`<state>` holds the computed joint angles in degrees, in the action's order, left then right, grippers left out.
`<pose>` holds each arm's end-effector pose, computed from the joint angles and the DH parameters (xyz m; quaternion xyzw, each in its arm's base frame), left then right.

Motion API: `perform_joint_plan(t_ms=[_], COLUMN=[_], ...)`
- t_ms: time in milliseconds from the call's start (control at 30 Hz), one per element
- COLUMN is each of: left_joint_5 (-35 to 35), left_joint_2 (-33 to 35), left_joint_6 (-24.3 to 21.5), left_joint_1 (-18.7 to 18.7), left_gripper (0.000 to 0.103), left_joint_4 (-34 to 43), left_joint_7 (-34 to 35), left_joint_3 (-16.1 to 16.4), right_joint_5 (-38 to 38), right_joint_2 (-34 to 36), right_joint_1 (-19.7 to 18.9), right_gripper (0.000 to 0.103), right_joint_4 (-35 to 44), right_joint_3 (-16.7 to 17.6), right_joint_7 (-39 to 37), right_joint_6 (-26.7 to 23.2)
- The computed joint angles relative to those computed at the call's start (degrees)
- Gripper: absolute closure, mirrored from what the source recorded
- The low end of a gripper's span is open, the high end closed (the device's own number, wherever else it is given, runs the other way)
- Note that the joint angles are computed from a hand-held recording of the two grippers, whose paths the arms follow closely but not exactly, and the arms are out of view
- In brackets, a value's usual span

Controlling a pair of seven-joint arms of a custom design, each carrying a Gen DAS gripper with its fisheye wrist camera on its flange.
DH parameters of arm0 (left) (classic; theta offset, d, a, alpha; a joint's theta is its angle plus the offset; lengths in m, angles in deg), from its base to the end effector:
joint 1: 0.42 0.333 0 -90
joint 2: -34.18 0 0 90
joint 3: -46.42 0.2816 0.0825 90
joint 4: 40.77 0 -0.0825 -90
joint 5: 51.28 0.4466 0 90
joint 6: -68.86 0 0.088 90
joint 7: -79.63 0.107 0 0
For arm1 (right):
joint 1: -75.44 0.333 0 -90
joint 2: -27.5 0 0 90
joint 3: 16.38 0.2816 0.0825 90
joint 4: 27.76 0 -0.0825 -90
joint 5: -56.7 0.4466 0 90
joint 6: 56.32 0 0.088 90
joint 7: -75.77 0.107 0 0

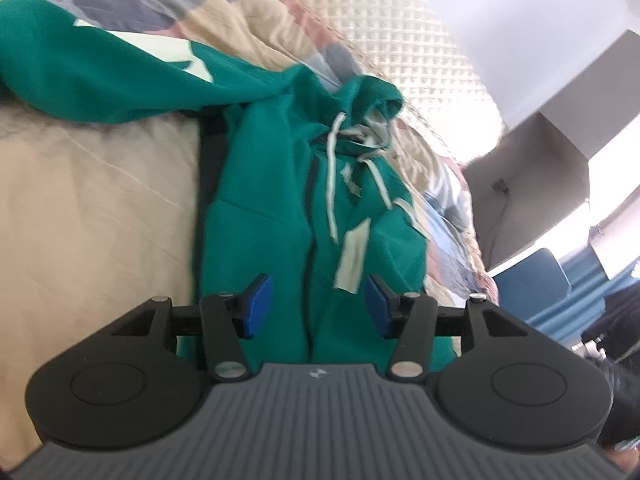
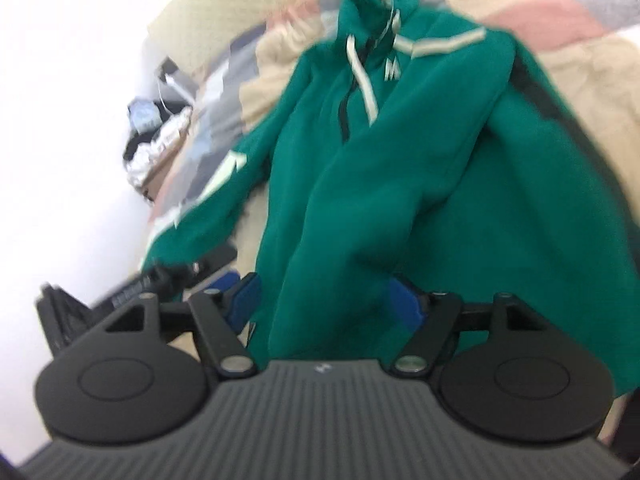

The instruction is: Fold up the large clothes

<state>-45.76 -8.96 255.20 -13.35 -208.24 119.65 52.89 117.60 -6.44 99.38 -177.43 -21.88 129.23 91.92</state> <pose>0.4143 -0.0612 0.4374 -0.7725 0.3720 -0.4983 0.1285 0.4574 0.1376 0.4396 -0.6803 0.5701 0.0504 0.4579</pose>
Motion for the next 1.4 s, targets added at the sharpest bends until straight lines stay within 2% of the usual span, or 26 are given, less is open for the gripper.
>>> perform_joint_plan(t_ms=[67, 167, 233, 300, 400, 533, 667, 700, 800, 867, 967, 1033, 1067, 1133, 1200, 1267, 1333, 1400], left_joint_5=[0.7, 2.2, 3.3, 4.2, 5.6, 8.9, 9.9, 9.7, 7.9, 6.2, 4.0, 4.7, 4.9, 5.3, 6.3, 6.7, 6.7, 6.6], left_joint_2=[1.6, 3.5, 4.8, 5.9, 7.9, 10.2, 10.9, 11.1, 11.9, 12.8, 14.0, 13.5, 13.5, 13.2, 12.7, 12.3, 12.2, 12.0], left_joint_6=[1.6, 1.9, 1.6, 1.7, 2.7, 3.3, 2.3, 1.5, 0.9, 1.5, 4.2, 5.7, 6.6, 8.0, 9.0, 9.8, 9.9, 9.4], left_joint_1=[-3.0, -5.1, -7.2, -10.2, -13.2, -23.3, -34.3, -36.4, -39.0, -38.9, -34.3, -33.3, -31.9, -29.5, -29.3, -27.4, -24.7, -21.8], left_gripper=[0.046, 0.046, 0.046, 0.046, 0.047, 0.047, 0.047, 0.047, 0.047, 0.047, 0.047, 0.046, 0.046, 0.046, 0.045, 0.044, 0.041, 0.040], left_joint_4=[0.8, 2.0, 3.0, 3.9, 5.4, 8.1, 10.3, 11.0, 11.8, 11.9, 10.8, 10.0, 9.5, 8.7, 8.2, 7.3, 6.9, 6.4], left_joint_7=[1.4, 2.9, 4.4, 6.4, 8.9, 13.3, 18.2, 19.7, 22.3, 22.9, 21.4, 19.6, 18.6, 16.7, 14.9, 13.1, 11.3, 9.7], left_joint_3=[3.0, 4.5, 5.9, 8.3, 9.9, 19.4, 29.6, 31.3, 33.3, 32.7, 27.9, 27.5, 26.3, 24.5, 25.3, 24.2, 21.6, 18.7], right_joint_5=[2.5, 7.5, 11.9, 14.8, 17.8, 23.3, 27.2, 28.0, 27.7, 26.0, 26.8, 27.7, 29.0, 31.0, 33.7, 34.6, 33.0, 28.1], right_joint_2=[1.6, 7.4, 12.4, 17.8, 24.4, 30.9, 35.4, 36.1, 37.5, 37.9, 37.3, 36.1, 34.9, 32.4, 30.3, 28.6, 27.9, 28.0], right_joint_1=[0.0, -0.6, -1.3, -2.2, -3.6, -5.7, -8.7, -9.5, -11.4, -12.4, -13.5, -13.9, -14.0, -13.7, -13.4, -13.1, -12.8, -12.6], right_gripper=[0.027, 0.026, 0.027, 0.027, 0.035, 0.046, 0.047, 0.048, 0.068, 0.094, 0.096, 0.096, 0.097, 0.097, 0.097, 0.097, 0.097, 0.097], right_joint_4=[1.3, 5.5, 8.8, 12.4, 16.8, 21.0, 24.2, 24.7, 26.2, 26.8, 26.7, 26.2, 25.6, 24.4, 23.3, 22.3, 21.6, 20.8], right_joint_3=[-1.8, -3.3, -3.9, -4.2, -2.6, -0.2, 2.2, 2.8, 5.0, 6.3, 7.3, 7.4, 7.5, 7.3, 6.7, 6.2, 6.1, 6.1], right_joint_7=[-2.8, -2.1, -1.4, -0.8, -0.4, -5.4, -9.4, -9.9, -10.3, -10.1, -11.5, -12.0, -13.1, -15.1, -17.3, -17.6, -14.9, -8.5], right_joint_6=[2.0, 3.7, 2.2, -1.5, -3.3, -5.2, -6.9, -7.6, -7.0, -6.1, -5.8, -5.8, -5.0, -2.0, 0.9, 4.6, 9.3, 13.9])
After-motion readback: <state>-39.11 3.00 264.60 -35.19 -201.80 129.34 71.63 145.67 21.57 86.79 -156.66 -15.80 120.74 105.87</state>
